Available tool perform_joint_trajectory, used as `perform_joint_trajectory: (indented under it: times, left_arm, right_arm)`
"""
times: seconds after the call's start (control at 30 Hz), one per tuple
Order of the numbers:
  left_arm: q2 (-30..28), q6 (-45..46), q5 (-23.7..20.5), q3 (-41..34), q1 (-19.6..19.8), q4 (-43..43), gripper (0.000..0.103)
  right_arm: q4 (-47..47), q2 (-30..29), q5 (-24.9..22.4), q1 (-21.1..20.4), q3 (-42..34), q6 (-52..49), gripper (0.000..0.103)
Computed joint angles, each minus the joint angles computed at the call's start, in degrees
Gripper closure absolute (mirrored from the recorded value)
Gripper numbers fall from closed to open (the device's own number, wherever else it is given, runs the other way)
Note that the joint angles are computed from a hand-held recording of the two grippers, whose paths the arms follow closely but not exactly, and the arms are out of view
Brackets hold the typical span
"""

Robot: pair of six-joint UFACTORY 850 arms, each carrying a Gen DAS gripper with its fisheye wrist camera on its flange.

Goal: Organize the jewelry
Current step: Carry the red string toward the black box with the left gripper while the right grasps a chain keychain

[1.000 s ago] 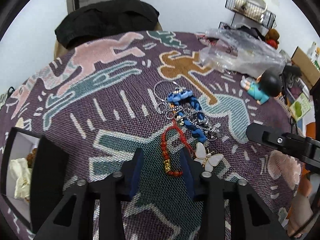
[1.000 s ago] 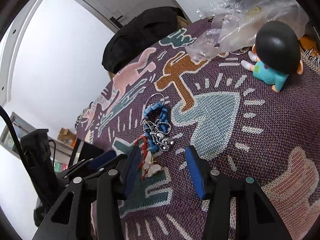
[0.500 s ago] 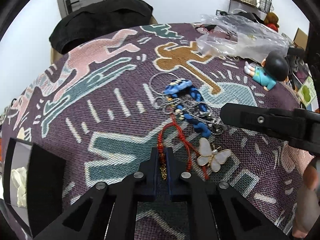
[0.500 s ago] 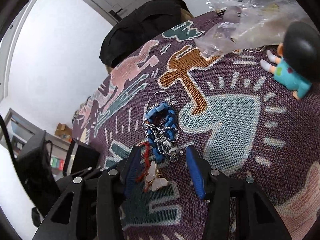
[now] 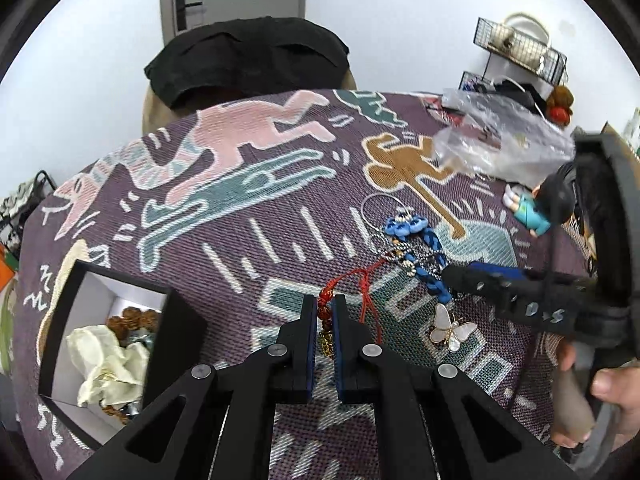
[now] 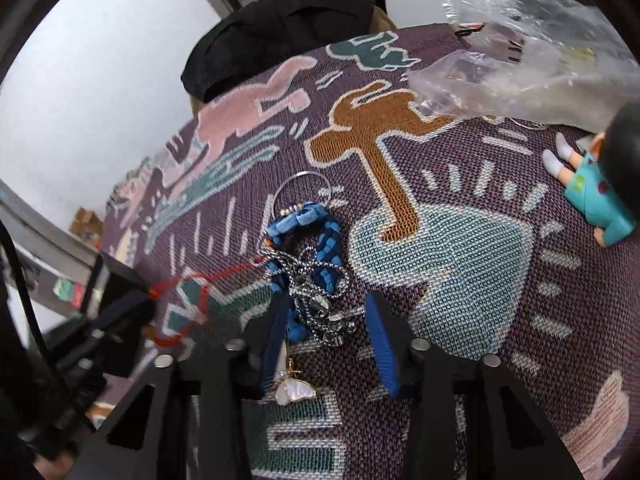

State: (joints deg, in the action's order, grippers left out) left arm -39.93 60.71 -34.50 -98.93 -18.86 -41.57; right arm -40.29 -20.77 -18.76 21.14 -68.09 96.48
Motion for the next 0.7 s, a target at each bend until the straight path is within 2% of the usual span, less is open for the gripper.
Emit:
perform_joint_trajectory:
  times: [0.13, 0.2, 0.23, 0.27, 0.37, 0.47, 0.7]
  left_arm:
    - [0.4, 0.9, -0.5, -0.3, 0.9, -1.7, 0.096]
    - [0.6, 1.3, -0.7, -0.4, 1.3, -2.5, 0.096]
    - [0.9, 1.6, -0.8, -0.4, 1.5, -3.1, 0.096]
    - [1.0, 1.8, -0.9, -0.4, 1.7, -3.5, 0.096]
    - [1.7, 3.0, -1.2, -0.4, 2.2, -5.3, 0.096]
    - [2.3, 3.8, -1.7, -0.5, 2.7, -6.7, 0.096]
    - [4.2, 6.4, -1.6, 0.0, 4.0, -9.8, 0.096]
  right_arm:
    - [2.2, -1.8, -4.5, 0.7, -2.8, -5.7, 0.066]
    - [3.6, -2.4, -5.6, 0.9, -3.8, -8.7, 0.076]
    - [4.9, -2.6, -6.0, 0.9, -4.2, -10.8, 0.088]
    - [6.0, -2.7, -6.2, 0.9, -4.4, -12.3, 0.09]
    - [4.9, -1.8, -6.0, 1.2, -3.6, -11.4, 0.092]
    - [1.5, 0.3, -3.7, 1.5, -1.7, -7.4, 0.092]
    - [-6.7, 3.9, -4.5, 3.2, -1.4, -0.3, 0.092]
